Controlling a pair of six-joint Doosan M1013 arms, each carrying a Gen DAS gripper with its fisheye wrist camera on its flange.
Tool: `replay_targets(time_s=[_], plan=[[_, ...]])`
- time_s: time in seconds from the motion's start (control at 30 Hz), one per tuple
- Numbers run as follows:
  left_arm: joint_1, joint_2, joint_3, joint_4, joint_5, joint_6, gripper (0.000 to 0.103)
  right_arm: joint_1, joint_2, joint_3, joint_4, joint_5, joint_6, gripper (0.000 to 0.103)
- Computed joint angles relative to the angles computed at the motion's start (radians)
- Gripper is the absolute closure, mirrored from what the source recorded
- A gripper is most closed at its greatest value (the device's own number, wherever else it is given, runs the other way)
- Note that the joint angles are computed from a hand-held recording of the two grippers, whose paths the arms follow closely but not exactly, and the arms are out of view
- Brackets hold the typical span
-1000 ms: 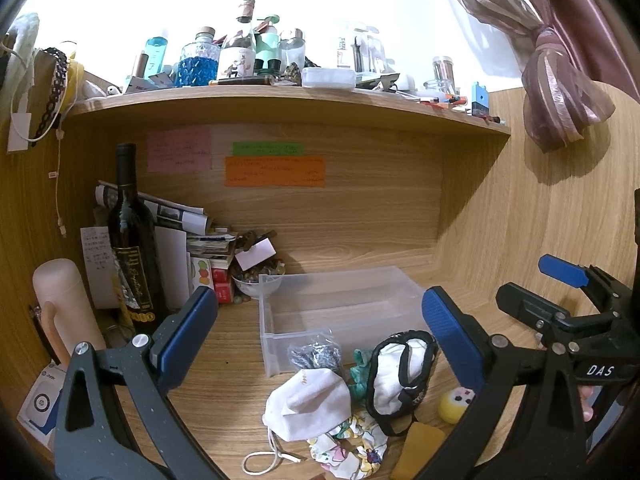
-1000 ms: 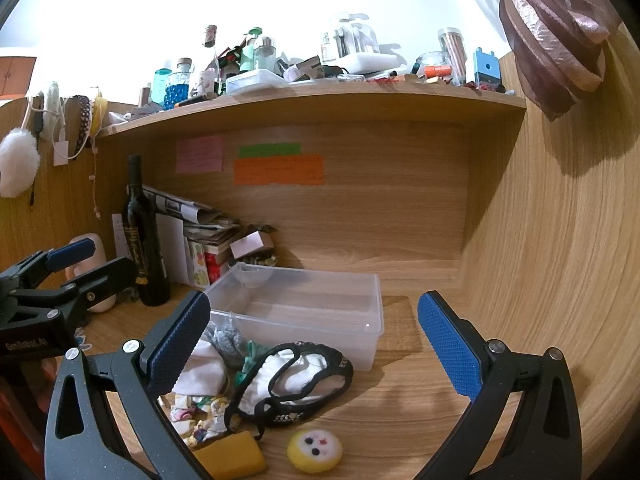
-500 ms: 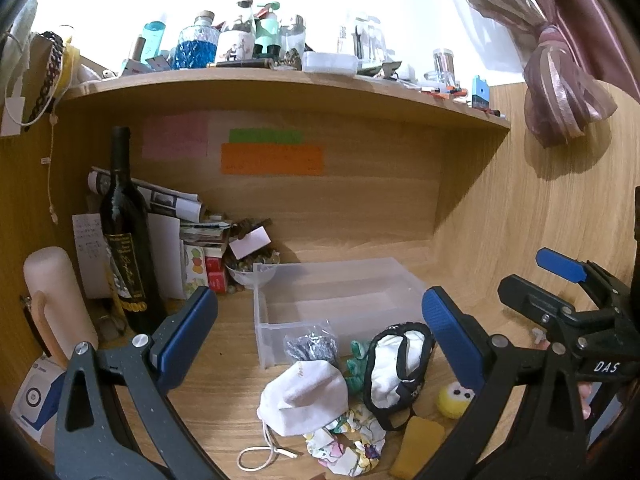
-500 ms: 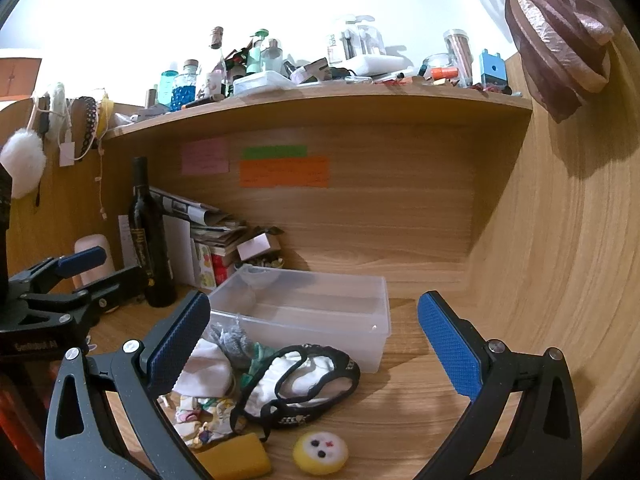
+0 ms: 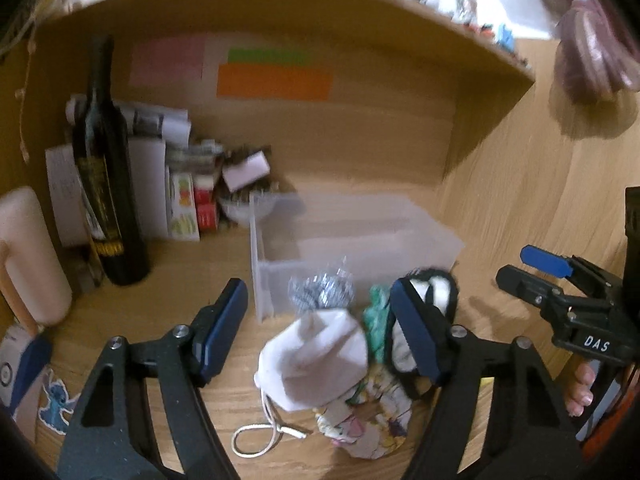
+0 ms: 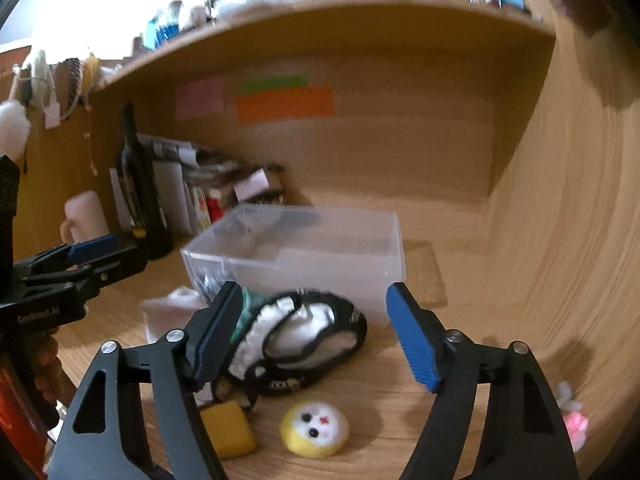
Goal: Organize soft objects
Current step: 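Grasp the white cloth mask with the left tool while the right tool grasps the black-rimmed eye mask, then lift both masks and carry them over the clear plastic box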
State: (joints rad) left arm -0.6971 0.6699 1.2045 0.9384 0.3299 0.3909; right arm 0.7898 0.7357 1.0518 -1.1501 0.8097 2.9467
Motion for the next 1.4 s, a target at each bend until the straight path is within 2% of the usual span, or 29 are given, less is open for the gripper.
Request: replay_targets(time_s=[0.07, 0.13, 0.23, 0.33, 0.43, 0.53, 0.57, 0.67, 0.73, 0.83, 0.93, 0.97, 1.03, 1.07, 1.23, 1.4], plan=[[0.006, 0.01, -0.011, -0.106, 0.005, 0.097, 0.029, -0.009, 0.008, -0.008, 0.054, -0.001, -0.035, 0.032], [0.015, 0.025, -0.03, -0.273, 0.016, 0.254, 0.029, -0.016, 0.014, -0.016, 0.102, -0.004, -0.07, 0.032], [0.022, 0.042, -0.053, -0.426, 0.044, 0.403, 0.029, -0.027, 0.027, -0.034, 0.187, 0.0, -0.142, 0.032], [0.027, 0.061, -0.078, -0.52, 0.075, 0.494, 0.029, -0.039, 0.039, -0.055, 0.264, 0.006, -0.207, 0.031], [0.037, 0.085, -0.119, -0.641, 0.135, 0.598, 0.029, -0.056, 0.046, -0.074, 0.356, -0.001, -0.288, 0.019], [0.052, 0.107, -0.159, -0.8, 0.201, 0.723, 0.029, -0.068, 0.061, -0.108, 0.428, 0.024, -0.37, 0.019], [0.054, 0.107, -0.16, -0.821, 0.2, 0.741, 0.029, -0.072, 0.067, -0.121, 0.45, 0.034, -0.397, 0.019], [0.056, 0.106, -0.158, -0.814, 0.194, 0.748, 0.031, -0.084, 0.085, -0.158, 0.526, 0.06, -0.467, 0.019], [0.059, 0.11, -0.164, -0.842, 0.199, 0.776, 0.047, -0.091, 0.091, -0.168, 0.563, 0.057, -0.495, 0.019], [0.063, 0.113, -0.167, -0.866, 0.197, 0.795, 0.059, -0.101, 0.094, -0.171, 0.622, 0.029, -0.534, 0.026], [0.061, 0.11, -0.162, -0.86, 0.19, 0.785, 0.067, -0.1, 0.097, -0.173, 0.621, 0.032, -0.542, 0.043], [0.061, 0.11, -0.162, -0.86, 0.187, 0.783, 0.068, -0.098, 0.099, -0.175, 0.616, 0.036, -0.541, 0.051], [0.06, 0.105, -0.152, -0.85, 0.169, 0.775, 0.07, -0.095, 0.103, -0.182, 0.589, 0.053, -0.528, 0.077], [0.059, 0.103, -0.148, -0.84, 0.16, 0.766, 0.071, -0.095, 0.103, -0.182, 0.587, 0.058, -0.523, 0.083], [0.053, 0.083, -0.117, -0.793, 0.119, 0.728, 0.088, -0.088, 0.086, -0.148, 0.519, 0.036, -0.451, 0.09], [0.043, 0.057, -0.085, -0.645, 0.062, 0.617, 0.092, -0.079, 0.051, -0.1, 0.407, -0.005, -0.353, 0.091]])
